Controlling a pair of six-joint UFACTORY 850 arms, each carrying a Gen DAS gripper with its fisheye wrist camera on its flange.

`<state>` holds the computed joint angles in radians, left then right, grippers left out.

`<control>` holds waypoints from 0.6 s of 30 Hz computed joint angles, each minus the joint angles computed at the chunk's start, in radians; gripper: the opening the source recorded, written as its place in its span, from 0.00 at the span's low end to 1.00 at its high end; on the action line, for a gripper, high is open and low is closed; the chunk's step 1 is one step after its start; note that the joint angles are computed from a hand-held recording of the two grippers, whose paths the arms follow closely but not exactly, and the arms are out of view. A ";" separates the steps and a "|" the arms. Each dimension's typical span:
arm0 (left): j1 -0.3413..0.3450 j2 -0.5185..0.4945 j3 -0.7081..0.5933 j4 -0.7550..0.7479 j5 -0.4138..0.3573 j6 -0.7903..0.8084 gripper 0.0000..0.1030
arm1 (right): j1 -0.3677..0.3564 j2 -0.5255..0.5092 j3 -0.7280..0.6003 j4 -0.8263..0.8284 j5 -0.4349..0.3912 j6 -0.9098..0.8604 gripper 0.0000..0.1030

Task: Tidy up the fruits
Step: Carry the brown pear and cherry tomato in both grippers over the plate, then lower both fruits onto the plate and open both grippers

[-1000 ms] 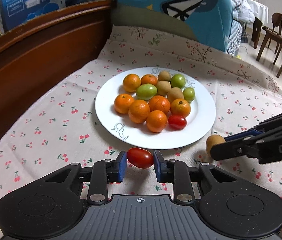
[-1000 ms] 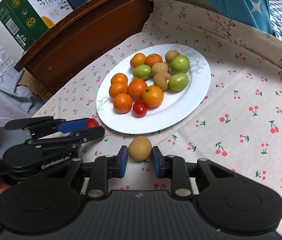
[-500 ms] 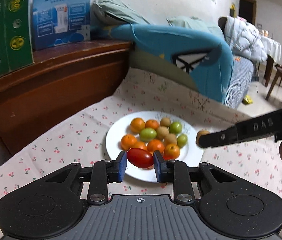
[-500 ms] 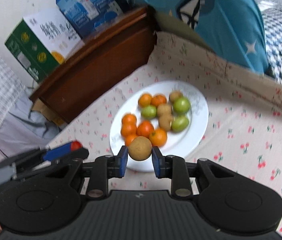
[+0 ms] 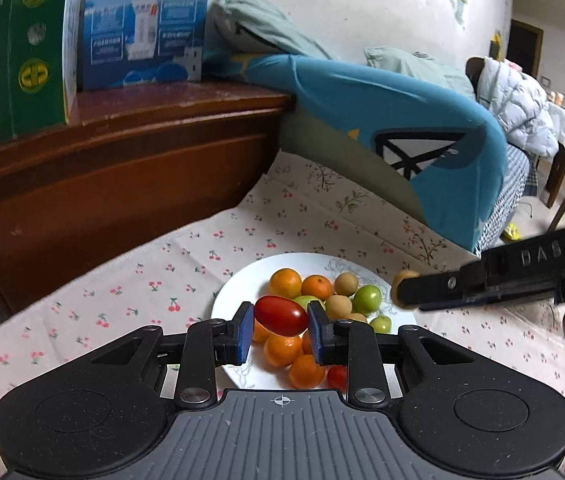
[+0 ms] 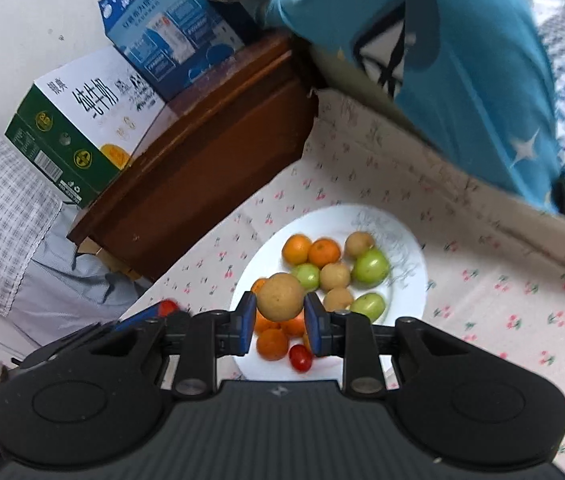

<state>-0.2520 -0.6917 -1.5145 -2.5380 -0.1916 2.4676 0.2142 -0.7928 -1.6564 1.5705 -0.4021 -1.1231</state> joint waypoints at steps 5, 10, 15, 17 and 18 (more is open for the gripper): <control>-0.004 -0.045 -0.051 -0.011 0.030 -0.012 0.25 | 0.006 -0.039 -0.052 -0.067 0.004 0.094 0.25; -0.005 -0.083 -0.099 0.117 0.046 -0.154 0.25 | 0.010 -0.075 -0.100 -0.125 0.026 0.178 0.25; -0.012 -0.111 -0.139 0.260 0.067 -0.298 0.25 | 0.006 -0.109 -0.143 -0.205 0.016 0.300 0.25; -0.014 -0.117 -0.148 0.248 0.071 -0.302 0.26 | 0.007 -0.116 -0.152 -0.223 0.019 0.322 0.27; -0.015 -0.119 -0.150 0.249 0.072 -0.302 0.27 | 0.007 -0.120 -0.158 -0.236 0.016 0.337 0.28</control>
